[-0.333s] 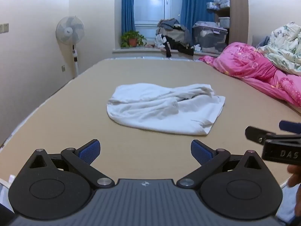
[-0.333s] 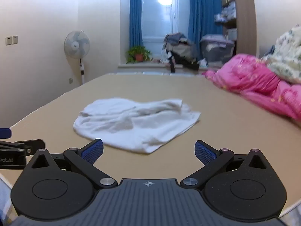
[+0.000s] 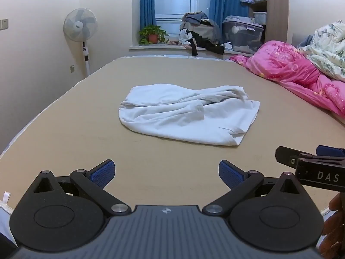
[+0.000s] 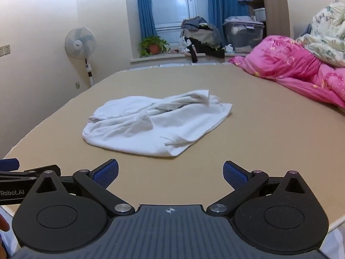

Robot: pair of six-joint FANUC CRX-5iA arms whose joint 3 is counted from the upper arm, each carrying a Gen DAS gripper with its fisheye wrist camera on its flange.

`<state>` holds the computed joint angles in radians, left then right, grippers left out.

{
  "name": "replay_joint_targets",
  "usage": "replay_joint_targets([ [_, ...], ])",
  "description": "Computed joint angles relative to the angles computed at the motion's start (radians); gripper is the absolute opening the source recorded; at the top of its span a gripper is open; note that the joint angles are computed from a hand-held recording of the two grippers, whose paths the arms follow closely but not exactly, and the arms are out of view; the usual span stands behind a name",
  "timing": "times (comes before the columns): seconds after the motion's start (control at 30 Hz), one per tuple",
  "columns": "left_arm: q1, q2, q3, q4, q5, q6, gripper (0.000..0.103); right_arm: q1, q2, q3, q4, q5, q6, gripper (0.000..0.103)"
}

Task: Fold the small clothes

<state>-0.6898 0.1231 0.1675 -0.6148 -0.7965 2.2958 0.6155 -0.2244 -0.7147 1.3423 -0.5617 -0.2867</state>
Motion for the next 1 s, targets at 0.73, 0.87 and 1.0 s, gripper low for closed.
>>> replay_joint_targets([
  [0.73, 0.004, 0.023, 0.006, 0.016, 0.024, -0.006, 0.102, 0.071, 0.006, 0.037, -0.080, -0.086, 0.076, 0.098],
  [0.87, 0.001, 0.024, 0.006, 0.011, 0.023, 0.000, 0.102, 0.072, 0.008, 0.041, -0.087, -0.088, 0.083, 0.098],
  [1.0, 0.006, 0.027, 0.004, 0.016, 0.028, -0.002, 0.102, 0.070, 0.015, 0.048, -0.094, -0.084, 0.091, 0.098],
])
